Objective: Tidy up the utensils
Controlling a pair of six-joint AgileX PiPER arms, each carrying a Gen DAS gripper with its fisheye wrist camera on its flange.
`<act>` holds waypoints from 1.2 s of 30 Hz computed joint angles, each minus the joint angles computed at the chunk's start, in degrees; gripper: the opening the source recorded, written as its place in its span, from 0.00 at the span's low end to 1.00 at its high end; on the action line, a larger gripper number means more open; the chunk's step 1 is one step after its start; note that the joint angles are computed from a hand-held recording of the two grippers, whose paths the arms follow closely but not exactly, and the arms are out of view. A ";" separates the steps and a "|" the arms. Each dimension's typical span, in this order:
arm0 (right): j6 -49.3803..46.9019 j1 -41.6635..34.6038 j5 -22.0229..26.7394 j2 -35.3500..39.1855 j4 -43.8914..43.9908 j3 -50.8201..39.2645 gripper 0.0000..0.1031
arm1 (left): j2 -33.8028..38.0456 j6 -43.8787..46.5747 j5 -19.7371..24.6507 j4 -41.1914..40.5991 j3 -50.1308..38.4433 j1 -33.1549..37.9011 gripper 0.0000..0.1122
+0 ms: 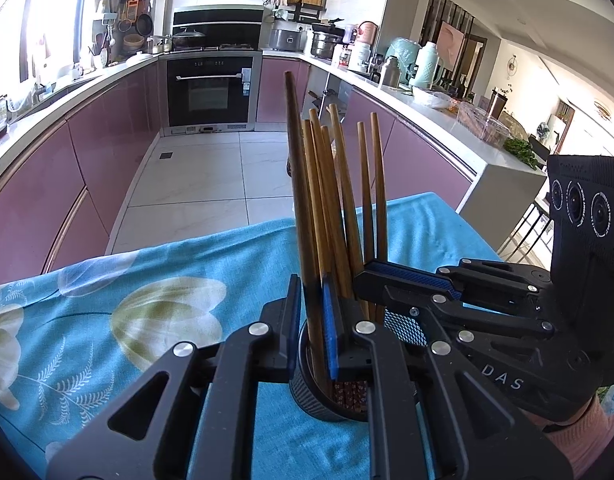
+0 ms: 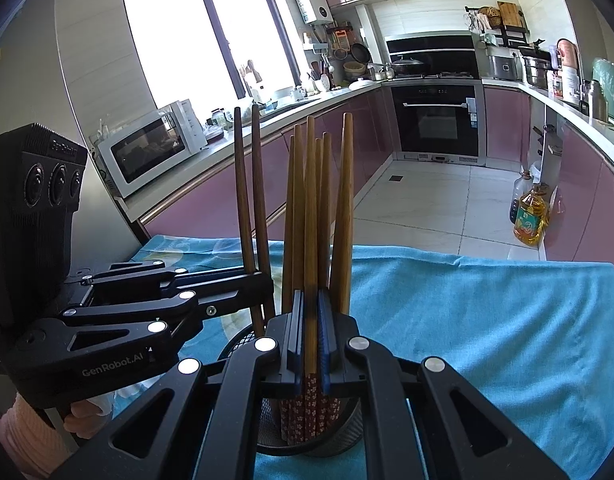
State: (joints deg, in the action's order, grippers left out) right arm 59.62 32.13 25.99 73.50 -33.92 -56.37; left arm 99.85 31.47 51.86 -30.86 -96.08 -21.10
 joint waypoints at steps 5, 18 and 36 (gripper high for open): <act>1.76 0.88 0.69 -0.29 -1.84 0.24 0.07 | -0.29 0.50 -0.77 -0.34 1.41 -0.06 0.12; 4.79 2.45 1.96 -1.86 -4.83 1.74 0.13 | -4.70 6.13 -4.36 -5.20 9.31 1.69 0.31; 34.54 21.03 19.69 -8.46 -32.51 9.41 0.72 | -26.17 24.74 -19.93 -22.07 36.32 10.88 0.87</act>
State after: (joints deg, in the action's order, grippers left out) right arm 94.17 53.16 45.68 65.04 -66.44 -46.96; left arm 73.69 56.21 31.93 -52.92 -59.76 -10.22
